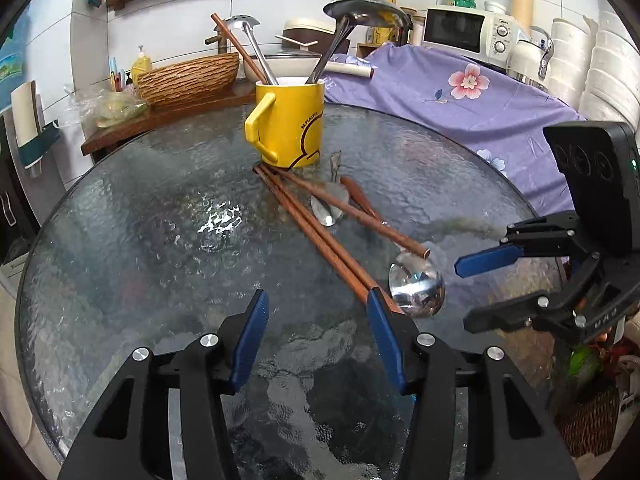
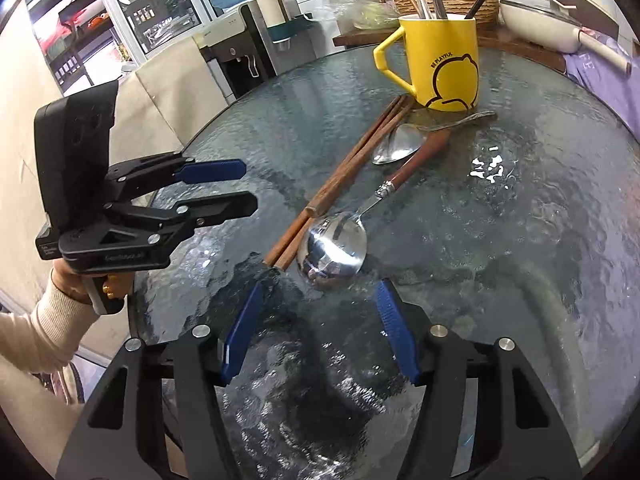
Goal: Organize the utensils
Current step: 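Move the right tool down to the wooden-handled spoon bowl on the table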
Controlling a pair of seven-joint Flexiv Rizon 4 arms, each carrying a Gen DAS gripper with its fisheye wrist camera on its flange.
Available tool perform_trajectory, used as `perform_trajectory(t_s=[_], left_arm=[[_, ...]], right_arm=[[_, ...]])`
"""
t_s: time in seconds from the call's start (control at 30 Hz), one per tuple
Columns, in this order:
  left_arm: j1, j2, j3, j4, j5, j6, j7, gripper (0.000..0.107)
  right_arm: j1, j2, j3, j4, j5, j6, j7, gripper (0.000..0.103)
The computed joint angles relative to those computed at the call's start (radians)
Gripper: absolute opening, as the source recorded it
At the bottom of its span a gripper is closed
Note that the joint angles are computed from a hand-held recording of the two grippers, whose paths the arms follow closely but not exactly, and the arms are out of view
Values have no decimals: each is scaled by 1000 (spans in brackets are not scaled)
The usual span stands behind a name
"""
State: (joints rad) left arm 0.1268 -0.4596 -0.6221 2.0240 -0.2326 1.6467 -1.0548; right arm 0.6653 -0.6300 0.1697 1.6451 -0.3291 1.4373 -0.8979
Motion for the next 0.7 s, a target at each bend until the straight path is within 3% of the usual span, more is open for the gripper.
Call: perform_trajectory(t_s=[0.07, 0.23, 0.37, 0.43, 0.57, 0.7], left_arm=[[-10, 4, 14, 1, 3, -3, -1, 49], [-10, 5, 16, 2, -3, -9, 5, 49], [-20, 6, 27, 1, -9, -4, 3, 49], [-24, 7, 33, 0, -8, 1, 0, 49], [-22, 10, 40, 3, -3, 14, -9, 49], [-9, 13, 42, 0, -2, 19, -25, 49]], right_arm=[[24, 6, -33, 1, -27, -15, 5, 60], [-21, -19, 34, -41, 2, -47, -44, 60], [-6, -34, 6, -64, 8, -47, -23, 60], [36, -28, -57, -55, -3, -24, 35, 60], [170, -25, -245, -69, -121, -113, 228, 60], [156, -60, -216, -128, -158, -161, 288, 60]])
